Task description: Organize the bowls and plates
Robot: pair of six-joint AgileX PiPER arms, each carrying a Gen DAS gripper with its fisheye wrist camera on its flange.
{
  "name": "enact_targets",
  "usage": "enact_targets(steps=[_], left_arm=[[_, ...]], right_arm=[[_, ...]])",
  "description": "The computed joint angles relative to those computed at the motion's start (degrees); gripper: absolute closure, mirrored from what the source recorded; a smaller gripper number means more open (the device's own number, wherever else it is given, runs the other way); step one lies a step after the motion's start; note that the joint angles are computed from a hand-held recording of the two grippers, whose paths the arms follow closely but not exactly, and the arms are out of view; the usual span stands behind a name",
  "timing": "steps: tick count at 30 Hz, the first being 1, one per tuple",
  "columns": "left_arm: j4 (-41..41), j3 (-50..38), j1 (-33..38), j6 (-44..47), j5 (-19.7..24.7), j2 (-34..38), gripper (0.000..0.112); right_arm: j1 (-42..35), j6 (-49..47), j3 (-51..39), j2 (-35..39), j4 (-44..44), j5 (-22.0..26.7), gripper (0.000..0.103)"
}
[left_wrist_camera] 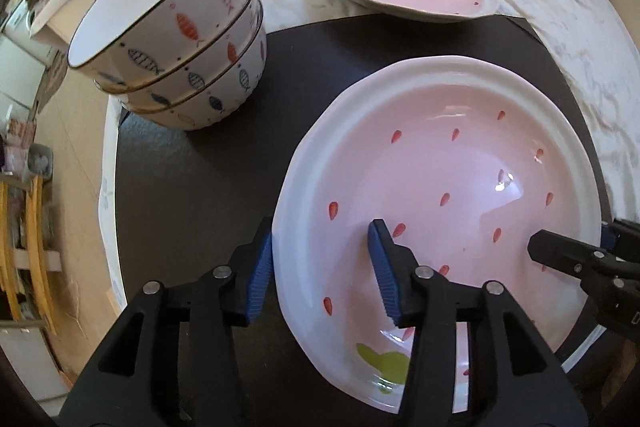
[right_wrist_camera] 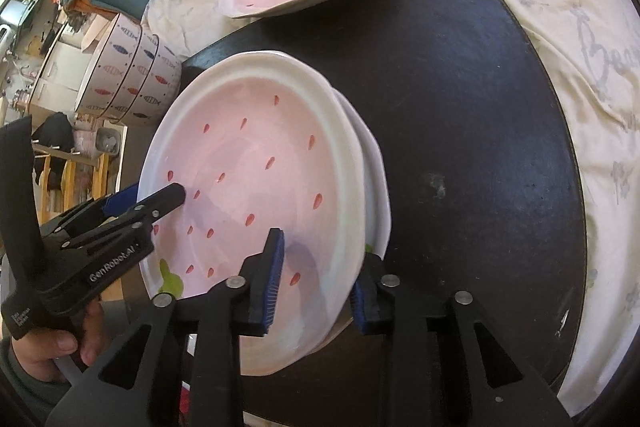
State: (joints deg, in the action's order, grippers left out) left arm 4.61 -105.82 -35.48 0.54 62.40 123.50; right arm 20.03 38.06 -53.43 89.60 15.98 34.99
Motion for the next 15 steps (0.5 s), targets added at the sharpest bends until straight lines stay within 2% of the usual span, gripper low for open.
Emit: enact_targets(steps=[2,4,7,9,10,15], left_arm=[[0.34,0.03,0.20,-0.59,-0.16,0.08,0.062],[0.23,-1.02,0.74,-1.29,1.06,0.78,0.050],[-0.85,-3.52,1.76,-0.62,4.05,2.55,0.036],[-1.20,-2.73,1.92,0.06,4.11,2.68,0.034],[-0.40,-1.21,1.57,-0.22,2.56,1.92,0.032],[1.85,0.11,0.73,-0.84,1.29,1.46,0.032]], right_arm=[[-0.06,-1.00,-0.29,0.14,0.64,0.31,0.063],[-0.86,-3.24,-0.43,0.25,2.95,0.92,0.061],[-3.77,-9.86,0.98,-0.38,11.13,1.32,0.056],[-5.59,-13.64,2.86,-1.63,16.81,0.37,0.048],[-6.19,-13.97,3.41,-2.42,17.64,0.29,0.045],[-7.06,-14.48,3.95,-3.66,18.26,0.76,0.043]])
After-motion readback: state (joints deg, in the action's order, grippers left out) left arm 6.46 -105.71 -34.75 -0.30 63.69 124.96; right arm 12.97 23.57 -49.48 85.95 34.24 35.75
